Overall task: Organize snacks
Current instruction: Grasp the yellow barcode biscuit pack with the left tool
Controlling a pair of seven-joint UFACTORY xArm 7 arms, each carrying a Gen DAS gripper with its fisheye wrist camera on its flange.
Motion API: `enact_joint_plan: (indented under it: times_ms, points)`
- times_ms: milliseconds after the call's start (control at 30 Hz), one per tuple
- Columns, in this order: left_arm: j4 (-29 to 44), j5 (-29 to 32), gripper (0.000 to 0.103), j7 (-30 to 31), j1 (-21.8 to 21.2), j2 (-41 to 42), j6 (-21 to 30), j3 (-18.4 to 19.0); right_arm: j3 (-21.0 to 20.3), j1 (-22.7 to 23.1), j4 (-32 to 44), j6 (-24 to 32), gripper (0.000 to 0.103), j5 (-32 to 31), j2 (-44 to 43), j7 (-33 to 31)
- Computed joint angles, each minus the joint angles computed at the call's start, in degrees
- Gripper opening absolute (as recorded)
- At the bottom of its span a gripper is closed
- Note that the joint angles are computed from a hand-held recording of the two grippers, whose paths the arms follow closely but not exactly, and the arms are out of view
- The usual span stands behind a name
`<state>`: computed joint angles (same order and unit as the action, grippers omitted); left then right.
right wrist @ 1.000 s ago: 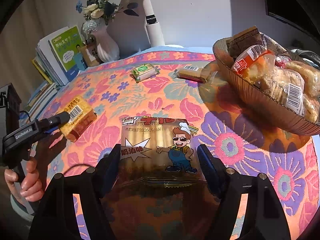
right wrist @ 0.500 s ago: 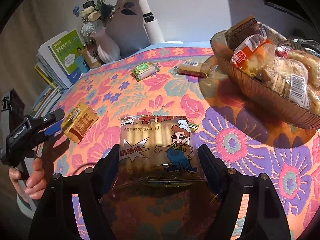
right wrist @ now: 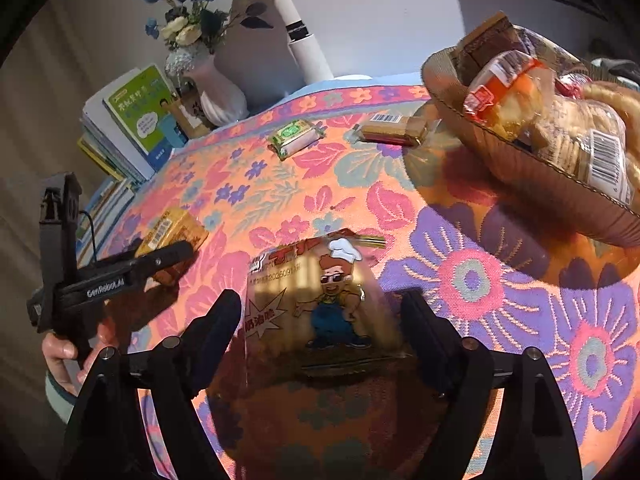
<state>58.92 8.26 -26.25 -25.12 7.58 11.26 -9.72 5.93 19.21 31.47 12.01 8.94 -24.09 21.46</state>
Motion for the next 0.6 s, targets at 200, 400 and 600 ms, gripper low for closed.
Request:
enact_joint_plan:
  times_ms: [200, 400, 600]
  points:
    - [0.07, 5.13, 0.054, -4.19, -1.31, -0.17, 0.31, 1.31, 7.70, -7.25, 1.98, 3.80, 0.083, -9.59, 0.63, 7.13]
    - [-0.41, 2.02, 0.054, -1.45, -0.07, -0.46, -0.25, -0.09, 11.15, -10.18, 4.13, 7.77, 0.086, -19.12, 1.68, 13.68]
    - [-0.58, 2.21, 0.054, -1.32, -0.25, -0.54, -0.44, 0.20, 10.08, -9.22, 5.29, 9.63, 0.086, -22.35, 2.81, 15.87]
